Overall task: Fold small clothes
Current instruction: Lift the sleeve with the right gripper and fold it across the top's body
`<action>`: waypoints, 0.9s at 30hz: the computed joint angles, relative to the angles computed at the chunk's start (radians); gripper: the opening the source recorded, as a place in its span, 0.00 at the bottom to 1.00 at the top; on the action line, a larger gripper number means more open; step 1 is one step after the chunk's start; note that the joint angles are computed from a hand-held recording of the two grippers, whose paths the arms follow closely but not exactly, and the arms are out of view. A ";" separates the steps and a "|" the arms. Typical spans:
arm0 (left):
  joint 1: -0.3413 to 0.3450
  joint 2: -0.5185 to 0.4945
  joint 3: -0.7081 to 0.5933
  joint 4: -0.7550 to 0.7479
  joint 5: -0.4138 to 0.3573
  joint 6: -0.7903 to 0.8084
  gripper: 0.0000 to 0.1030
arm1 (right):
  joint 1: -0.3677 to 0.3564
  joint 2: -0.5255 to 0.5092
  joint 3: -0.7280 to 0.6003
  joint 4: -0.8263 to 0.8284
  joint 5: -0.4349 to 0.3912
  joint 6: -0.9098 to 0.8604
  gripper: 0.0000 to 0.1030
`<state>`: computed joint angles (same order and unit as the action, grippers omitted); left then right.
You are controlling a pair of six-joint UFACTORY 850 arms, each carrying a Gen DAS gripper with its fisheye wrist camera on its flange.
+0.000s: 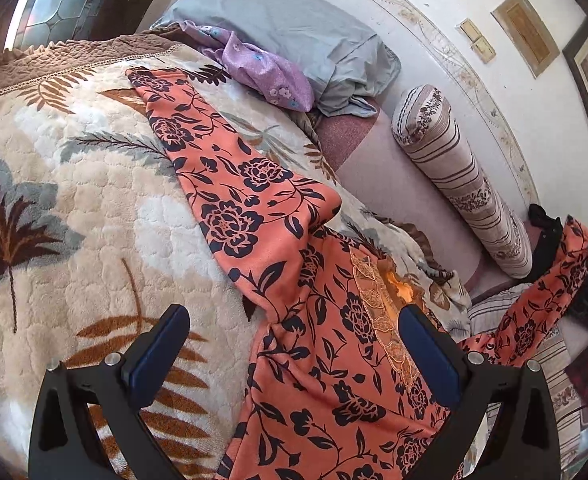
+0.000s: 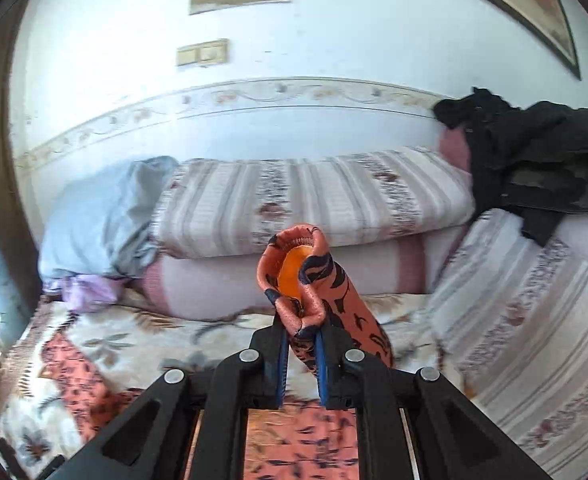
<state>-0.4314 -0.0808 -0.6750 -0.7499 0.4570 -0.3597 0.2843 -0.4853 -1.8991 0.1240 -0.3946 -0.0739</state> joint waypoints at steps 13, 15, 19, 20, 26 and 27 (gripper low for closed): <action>0.014 -0.029 -0.029 0.048 -0.043 -0.015 1.00 | 0.103 -0.225 0.309 0.587 -0.219 -0.365 0.89; 0.008 -0.037 -0.038 0.024 -0.043 0.019 1.00 | 0.080 -0.163 0.404 0.730 -0.170 -0.531 0.89; 0.001 -0.065 -0.068 -0.023 -0.069 0.087 1.00 | 0.040 -0.051 0.528 0.838 -0.108 -0.748 0.89; -0.004 -0.072 -0.075 -0.041 -0.076 0.113 1.00 | 0.024 -0.018 0.550 0.873 -0.104 -0.802 0.89; -0.042 -0.111 -0.117 -0.259 -0.083 0.393 1.00 | -0.071 0.064 0.652 1.106 -0.081 -1.050 0.89; -0.049 -0.119 -0.125 -0.300 -0.084 0.443 1.00 | -0.092 0.066 0.672 1.163 -0.094 -1.098 0.89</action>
